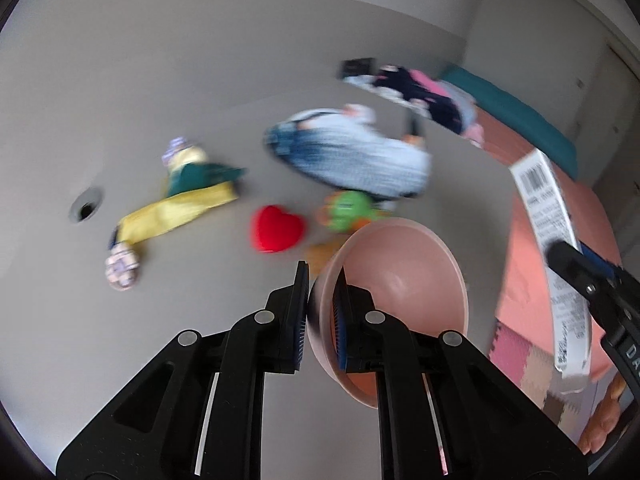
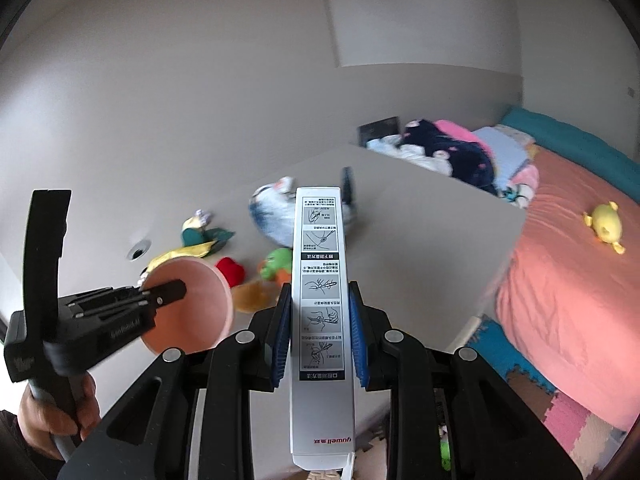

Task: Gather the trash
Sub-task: 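Grasp the white printed box with the right gripper while the left grasps the pink bowl, then carry the bowl and box over the bin and release both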

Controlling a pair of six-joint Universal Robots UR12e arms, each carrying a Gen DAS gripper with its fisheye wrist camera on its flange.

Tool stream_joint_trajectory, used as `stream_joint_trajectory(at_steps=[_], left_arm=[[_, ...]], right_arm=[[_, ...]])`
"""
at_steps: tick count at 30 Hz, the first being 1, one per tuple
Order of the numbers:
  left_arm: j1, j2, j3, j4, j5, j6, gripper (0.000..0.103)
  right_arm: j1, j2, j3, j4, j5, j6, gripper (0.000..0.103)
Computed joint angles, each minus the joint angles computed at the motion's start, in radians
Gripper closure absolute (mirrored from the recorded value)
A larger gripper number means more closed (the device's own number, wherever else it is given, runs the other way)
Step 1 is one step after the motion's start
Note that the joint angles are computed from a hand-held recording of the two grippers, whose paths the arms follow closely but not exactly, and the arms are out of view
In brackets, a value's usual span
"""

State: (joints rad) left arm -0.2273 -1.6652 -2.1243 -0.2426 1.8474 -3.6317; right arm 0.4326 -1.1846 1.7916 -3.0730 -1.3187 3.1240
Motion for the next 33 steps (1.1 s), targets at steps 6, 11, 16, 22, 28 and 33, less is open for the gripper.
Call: stream_joint_trajectory(at_steps=[6,11,16,22,28,33], left_arm=[[-0.08,-0.069,0.084,0.001,0.002,0.066,0.092],[-0.142,-0.135,0.162,-0.007,-0.009,0.114,0.092],[-0.197,-0.207,0.234,-0.028,-0.04,0.161,0.092],[-0.238,-0.281,0.3,-0.077,-0.075,0.192,0.092],[-0.252,-0.329,0.339,-0.123,-0.096,0.215,0.092],[-0.247,-0.351,0.354,-0.155,-0.132,0.23,0.09]], right_arm=[[-0.057,-0.041,0.056,-0.035,-0.036,0.038,0.075],[-0.106,-0.068,0.099,-0.051,-0.064,0.069,0.075],[-0.157,-0.087,0.141,-0.054,-0.092,0.1,0.075],[-0.204,-0.089,0.175,-0.037,-0.113,0.134,0.075],[-0.229,-0.072,0.182,-0.004,-0.115,0.16,0.075],[-0.233,-0.059,0.177,0.028,-0.126,0.17,0.074]])
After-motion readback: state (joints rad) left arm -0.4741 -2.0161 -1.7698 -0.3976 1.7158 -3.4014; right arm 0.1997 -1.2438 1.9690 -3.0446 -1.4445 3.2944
